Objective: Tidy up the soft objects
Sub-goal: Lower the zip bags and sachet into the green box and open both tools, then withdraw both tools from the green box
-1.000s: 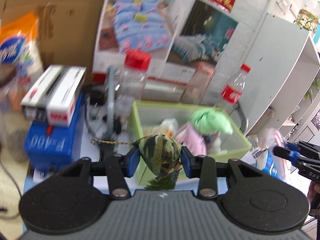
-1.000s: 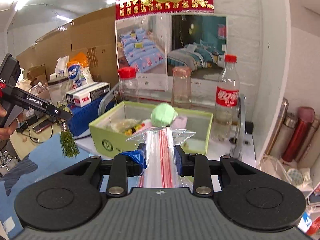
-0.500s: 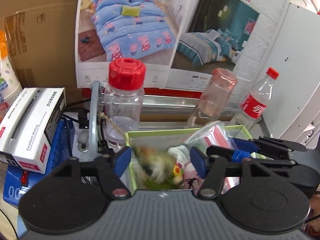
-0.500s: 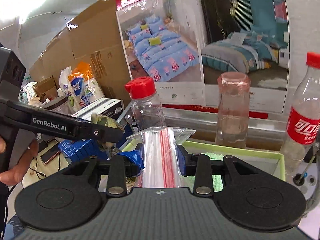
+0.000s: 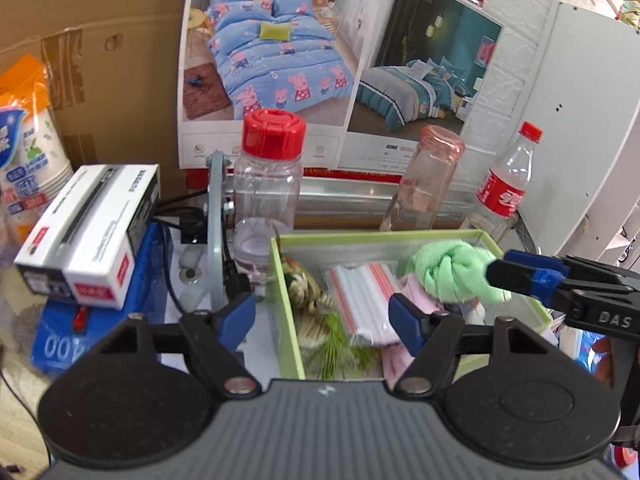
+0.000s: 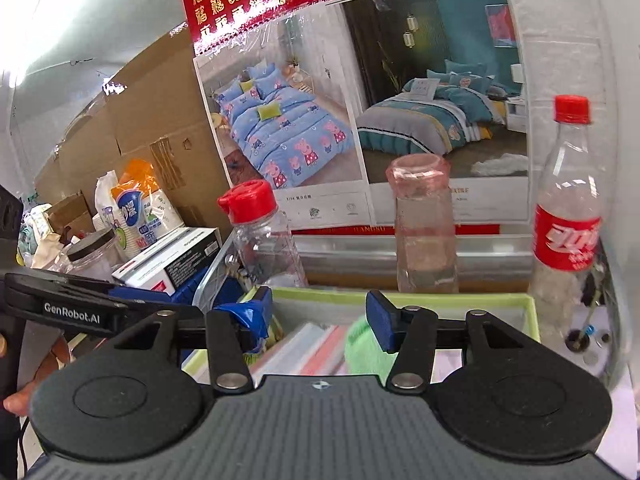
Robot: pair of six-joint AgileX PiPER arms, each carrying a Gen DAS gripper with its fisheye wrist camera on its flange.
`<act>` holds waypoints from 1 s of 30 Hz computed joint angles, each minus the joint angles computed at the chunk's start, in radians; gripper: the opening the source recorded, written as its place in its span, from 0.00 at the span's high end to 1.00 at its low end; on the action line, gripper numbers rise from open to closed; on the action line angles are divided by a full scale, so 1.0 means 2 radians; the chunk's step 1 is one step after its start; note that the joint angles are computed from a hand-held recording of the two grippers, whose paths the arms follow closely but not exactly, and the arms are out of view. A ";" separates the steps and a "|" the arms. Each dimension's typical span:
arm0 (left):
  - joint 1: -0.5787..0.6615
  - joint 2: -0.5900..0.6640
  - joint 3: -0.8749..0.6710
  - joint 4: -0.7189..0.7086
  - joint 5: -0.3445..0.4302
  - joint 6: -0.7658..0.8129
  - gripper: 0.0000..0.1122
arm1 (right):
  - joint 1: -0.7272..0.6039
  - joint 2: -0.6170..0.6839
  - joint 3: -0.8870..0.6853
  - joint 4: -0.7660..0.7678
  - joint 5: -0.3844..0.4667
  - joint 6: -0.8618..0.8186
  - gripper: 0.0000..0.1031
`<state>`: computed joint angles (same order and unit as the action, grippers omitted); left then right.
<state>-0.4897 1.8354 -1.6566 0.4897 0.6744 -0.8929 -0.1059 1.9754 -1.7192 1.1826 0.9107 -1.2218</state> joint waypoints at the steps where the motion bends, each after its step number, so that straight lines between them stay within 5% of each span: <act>1: -0.008 -0.014 0.023 0.016 -0.003 -0.018 0.34 | -0.009 -0.018 0.029 0.007 0.004 -0.013 0.62; 5: -0.047 -0.067 0.125 0.081 -0.010 -0.107 0.24 | -0.061 -0.087 0.144 0.029 0.031 -0.069 0.58; 14: -0.134 -0.115 0.269 0.179 0.036 -0.277 0.22 | -0.248 -0.211 0.429 0.113 0.120 -0.250 0.54; 19: -0.150 -0.128 0.303 0.197 0.042 -0.313 0.21 | -0.318 -0.221 0.494 0.114 0.148 -0.283 0.52; 26: -0.135 -0.142 0.338 0.210 0.012 -0.332 0.20 | -0.201 -0.284 0.451 0.050 0.054 -0.280 0.51; 30: -0.113 -0.145 0.354 0.201 -0.007 -0.326 0.19 | -0.054 -0.266 0.354 -0.100 0.002 -0.184 0.51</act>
<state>-0.7153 1.5456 -0.9488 0.8913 0.6595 -1.5444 -0.2148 1.4443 -1.0111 0.9826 0.9144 -1.5888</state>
